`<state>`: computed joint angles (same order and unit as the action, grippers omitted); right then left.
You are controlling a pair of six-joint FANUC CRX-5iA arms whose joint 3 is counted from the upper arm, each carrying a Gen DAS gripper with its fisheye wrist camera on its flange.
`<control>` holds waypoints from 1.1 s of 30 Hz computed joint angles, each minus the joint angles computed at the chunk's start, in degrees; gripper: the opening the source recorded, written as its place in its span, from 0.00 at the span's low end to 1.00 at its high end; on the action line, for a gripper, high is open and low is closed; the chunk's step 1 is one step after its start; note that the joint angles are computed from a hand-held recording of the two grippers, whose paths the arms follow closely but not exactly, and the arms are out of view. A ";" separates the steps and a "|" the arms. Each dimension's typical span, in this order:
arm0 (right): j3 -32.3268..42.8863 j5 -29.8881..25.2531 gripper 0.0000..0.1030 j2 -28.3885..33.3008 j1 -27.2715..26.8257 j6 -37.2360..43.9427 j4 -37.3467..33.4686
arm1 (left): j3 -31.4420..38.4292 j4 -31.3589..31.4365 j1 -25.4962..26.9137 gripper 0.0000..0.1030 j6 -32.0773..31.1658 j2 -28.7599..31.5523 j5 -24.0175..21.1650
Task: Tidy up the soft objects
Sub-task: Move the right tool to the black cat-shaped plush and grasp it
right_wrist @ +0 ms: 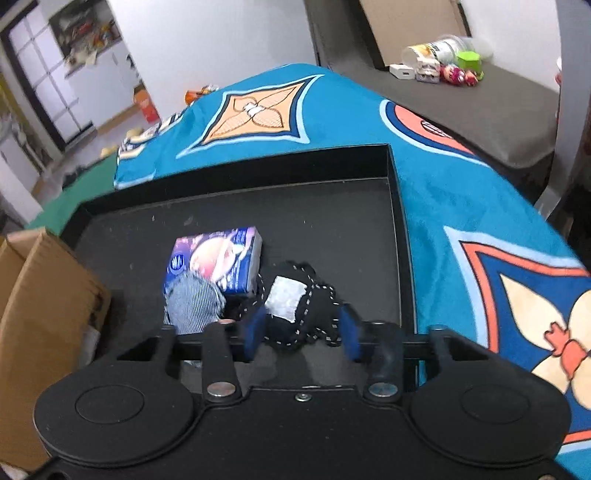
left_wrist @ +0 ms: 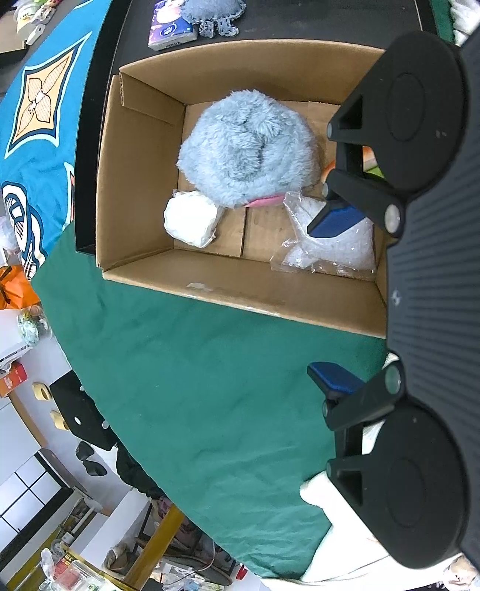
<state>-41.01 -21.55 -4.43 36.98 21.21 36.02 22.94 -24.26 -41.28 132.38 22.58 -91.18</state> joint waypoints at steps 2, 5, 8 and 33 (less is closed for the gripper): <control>0.54 -0.93 0.28 -0.54 0.39 2.09 -3.16 | -0.60 0.16 -0.06 0.71 0.17 -0.43 0.48; 1.07 -2.53 0.16 -1.51 0.94 4.34 -6.62 | -1.59 0.61 -0.07 0.71 0.61 -1.20 1.17; 1.64 -4.43 0.00 -2.60 1.91 6.45 -9.53 | -3.05 1.13 -0.04 0.71 1.17 -2.26 2.11; -0.78 0.49 0.40 -2.04 -0.85 -6.90 1.79 | -5.38 0.34 -0.05 0.71 1.00 -4.76 4.18</control>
